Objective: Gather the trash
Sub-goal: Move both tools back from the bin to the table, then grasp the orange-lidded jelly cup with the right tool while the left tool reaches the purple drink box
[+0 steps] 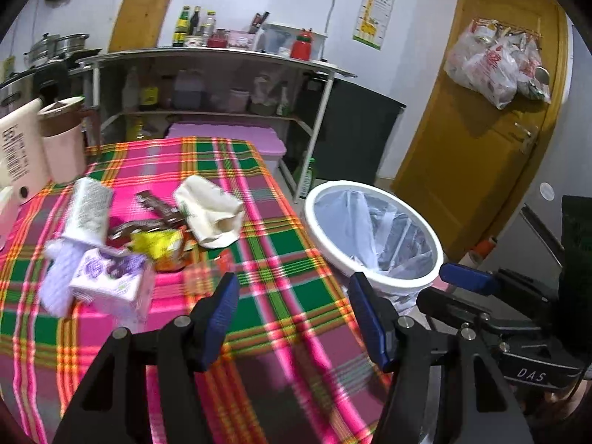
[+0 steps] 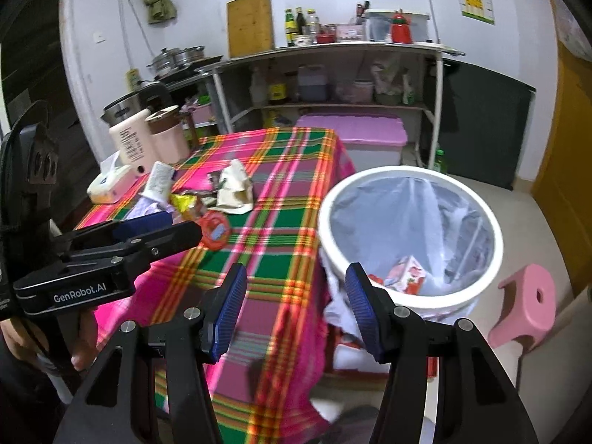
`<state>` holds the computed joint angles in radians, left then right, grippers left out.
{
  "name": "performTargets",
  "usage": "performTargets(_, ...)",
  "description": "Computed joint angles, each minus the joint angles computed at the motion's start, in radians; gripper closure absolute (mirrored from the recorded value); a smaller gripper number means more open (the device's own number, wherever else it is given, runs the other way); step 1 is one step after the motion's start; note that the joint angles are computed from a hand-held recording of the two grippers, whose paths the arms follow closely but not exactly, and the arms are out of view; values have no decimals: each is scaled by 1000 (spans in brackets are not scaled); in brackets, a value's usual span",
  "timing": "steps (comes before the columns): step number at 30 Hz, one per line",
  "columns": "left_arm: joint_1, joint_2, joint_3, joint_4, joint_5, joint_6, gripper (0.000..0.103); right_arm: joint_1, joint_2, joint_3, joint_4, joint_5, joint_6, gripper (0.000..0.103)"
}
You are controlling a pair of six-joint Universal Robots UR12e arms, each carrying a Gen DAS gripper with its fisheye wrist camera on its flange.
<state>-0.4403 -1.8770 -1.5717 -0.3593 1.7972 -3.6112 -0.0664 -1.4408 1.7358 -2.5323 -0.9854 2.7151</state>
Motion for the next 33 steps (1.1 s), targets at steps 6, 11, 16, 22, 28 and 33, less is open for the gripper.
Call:
performTargets(6,-4,22,-30,-2,38,-21,39,14,-7,5,17,13,-23,47)
performTargets(11,-5,31,-48,0,58,-39,39,21,-10,7,30,12,-35,47)
performTargets(16,-7,39,-62,-2,75,-56,39,22,-9,6,45,15,-47,47)
performTargets(22,-4,50,-82,-9,91,-77,39,29,0,-3,71,14,-62,47)
performTargets(28,0,62,-103,-24,112,-95,39,39,12,-10,95,24,-77,47)
performTargets(33,9,73,-120,-40,131,-115,40,48,26,-20,115,40,-91,47)
